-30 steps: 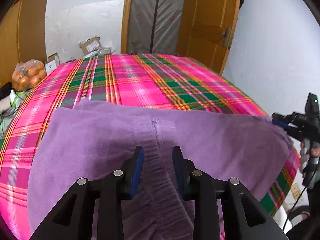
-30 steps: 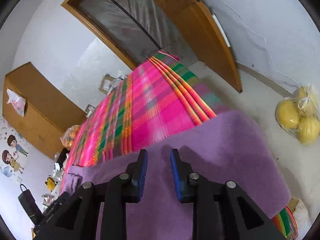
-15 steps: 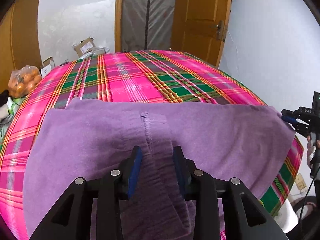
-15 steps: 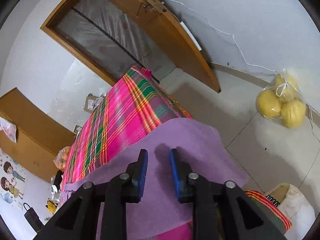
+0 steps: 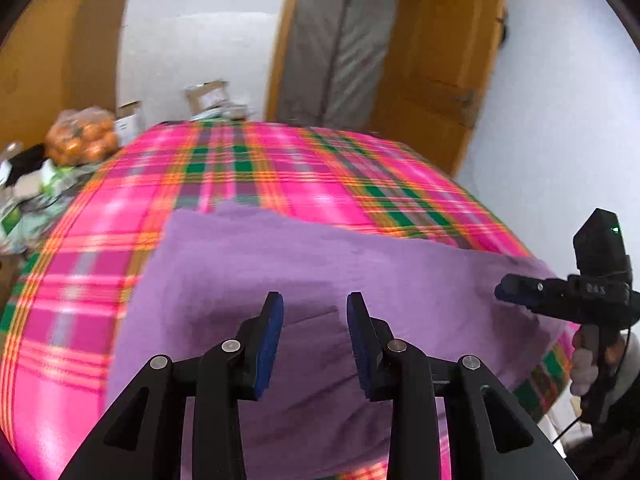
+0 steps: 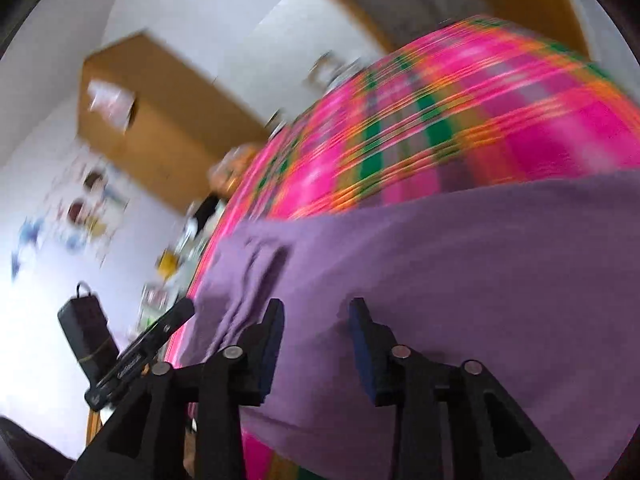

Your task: Fold clothes

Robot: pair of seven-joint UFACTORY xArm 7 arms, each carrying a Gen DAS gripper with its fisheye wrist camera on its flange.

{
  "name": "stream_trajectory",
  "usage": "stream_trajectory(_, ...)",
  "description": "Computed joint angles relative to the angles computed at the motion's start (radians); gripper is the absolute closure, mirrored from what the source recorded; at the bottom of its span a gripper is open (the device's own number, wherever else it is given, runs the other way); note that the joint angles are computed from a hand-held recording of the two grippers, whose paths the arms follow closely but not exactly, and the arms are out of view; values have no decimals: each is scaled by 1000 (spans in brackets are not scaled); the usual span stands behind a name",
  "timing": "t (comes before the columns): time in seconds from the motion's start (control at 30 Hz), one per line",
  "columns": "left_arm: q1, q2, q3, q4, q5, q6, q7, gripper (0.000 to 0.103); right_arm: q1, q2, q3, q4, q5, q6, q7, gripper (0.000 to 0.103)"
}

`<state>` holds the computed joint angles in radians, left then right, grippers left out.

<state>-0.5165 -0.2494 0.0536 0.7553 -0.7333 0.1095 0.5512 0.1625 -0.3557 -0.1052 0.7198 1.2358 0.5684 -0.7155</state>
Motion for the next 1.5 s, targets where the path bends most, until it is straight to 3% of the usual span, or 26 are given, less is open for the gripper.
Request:
stream_trajectory(0.1,-1,-34,11,-43,-13,15,2,70,20,74,22,72,-19,39,-5,59)
stream_trajectory(0.27,-74,-70,53,-81,-81,29,98,70,14,173,60,169,-51,95,12,59)
stream_trajectory(0.47,-69,-69,50,-84,-110,22,103,70,-1,247,109,246,-112,94,64,57)
stream_trajectory(0.7,-67,-62,47,-84,-132,25,120,70,3,227,139,251,-289,140,207,56)
stream_trajectory(0.93,-55,-51,37,-73,-164,37,149,70,0,233,125,274,-340,221,301,56)
stream_trajectory(1.17,-50,-73,22,-94,-173,30,162,70,7,272,149,318,-392,193,357,55)
stream_trajectory(1.33,-66,-87,27,-110,-159,27,159,70,16,270,158,314,-399,157,356,71)
stream_trajectory(1.5,-104,-96,54,-110,-181,29,195,70,21,230,138,275,-304,123,287,74)
